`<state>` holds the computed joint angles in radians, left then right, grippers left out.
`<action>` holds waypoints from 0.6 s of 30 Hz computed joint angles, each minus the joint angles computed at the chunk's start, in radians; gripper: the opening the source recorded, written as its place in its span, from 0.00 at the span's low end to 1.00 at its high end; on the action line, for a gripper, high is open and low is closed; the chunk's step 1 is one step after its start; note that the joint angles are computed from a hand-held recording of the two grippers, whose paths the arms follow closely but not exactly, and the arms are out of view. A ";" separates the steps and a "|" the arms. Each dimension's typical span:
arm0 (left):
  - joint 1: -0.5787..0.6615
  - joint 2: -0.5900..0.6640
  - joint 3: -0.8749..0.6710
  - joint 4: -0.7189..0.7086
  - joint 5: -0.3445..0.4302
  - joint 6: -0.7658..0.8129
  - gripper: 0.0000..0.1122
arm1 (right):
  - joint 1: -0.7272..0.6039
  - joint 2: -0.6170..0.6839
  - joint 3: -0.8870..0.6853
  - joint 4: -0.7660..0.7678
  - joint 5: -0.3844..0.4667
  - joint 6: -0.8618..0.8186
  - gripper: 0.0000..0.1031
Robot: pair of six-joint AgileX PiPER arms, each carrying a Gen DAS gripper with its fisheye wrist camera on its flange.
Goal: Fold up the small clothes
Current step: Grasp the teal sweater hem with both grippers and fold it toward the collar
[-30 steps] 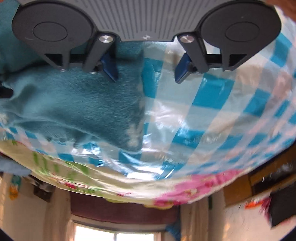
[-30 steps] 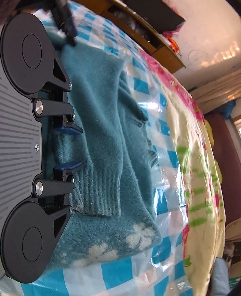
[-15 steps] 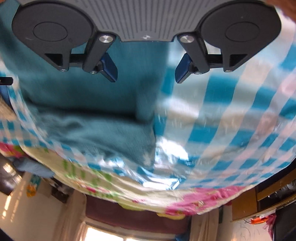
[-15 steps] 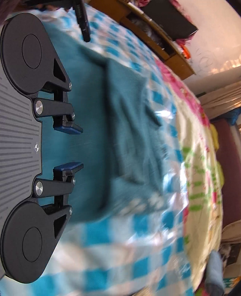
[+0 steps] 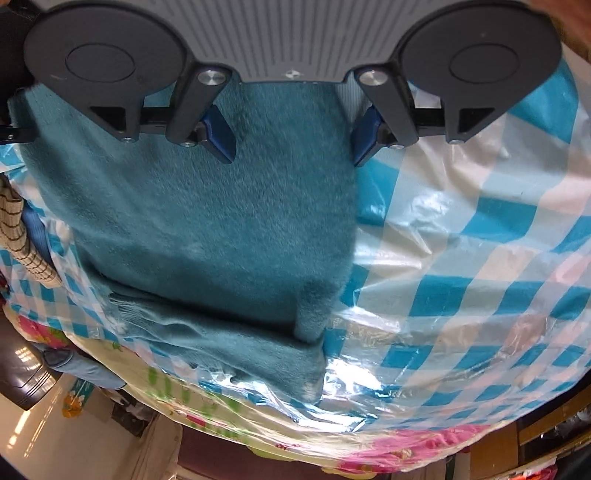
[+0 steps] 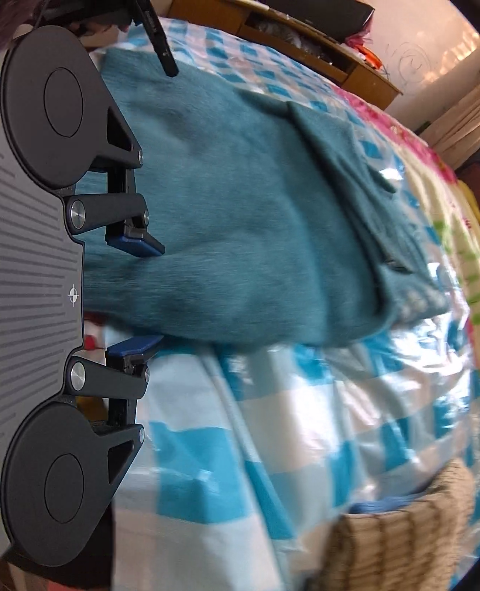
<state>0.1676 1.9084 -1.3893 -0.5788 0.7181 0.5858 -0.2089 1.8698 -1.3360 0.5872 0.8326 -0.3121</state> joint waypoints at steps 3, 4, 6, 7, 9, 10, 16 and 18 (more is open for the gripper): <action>0.021 -0.002 0.007 -0.029 0.023 0.003 0.64 | -0.018 0.015 0.026 0.103 -0.005 -0.076 0.52; 0.024 -0.001 0.008 -0.038 0.028 0.004 0.64 | -0.022 0.025 0.024 0.129 0.000 -0.095 0.55; 0.023 0.007 0.000 -0.048 0.041 0.009 0.64 | -0.029 0.036 0.029 0.162 0.003 -0.114 0.55; 0.022 0.011 -0.004 -0.050 0.048 0.012 0.64 | -0.033 0.041 0.029 0.181 0.006 -0.124 0.55; 0.018 0.017 -0.008 -0.043 0.054 0.014 0.62 | -0.049 0.056 0.027 0.232 0.024 -0.161 0.55; 0.015 0.019 -0.009 -0.033 0.053 0.010 0.61 | -0.056 0.064 0.027 0.254 0.033 -0.171 0.53; 0.046 0.052 -0.075 -0.075 0.131 -0.013 0.31 | -0.102 0.067 0.049 0.360 0.055 -0.175 0.22; 0.056 0.066 -0.104 -0.093 0.155 -0.020 0.21 | -0.113 0.054 0.052 0.401 0.063 -0.188 0.19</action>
<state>0.2232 1.9747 -1.4935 -0.6720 0.8727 0.5656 -0.3218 1.9238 -1.2842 0.9880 0.8960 -0.5003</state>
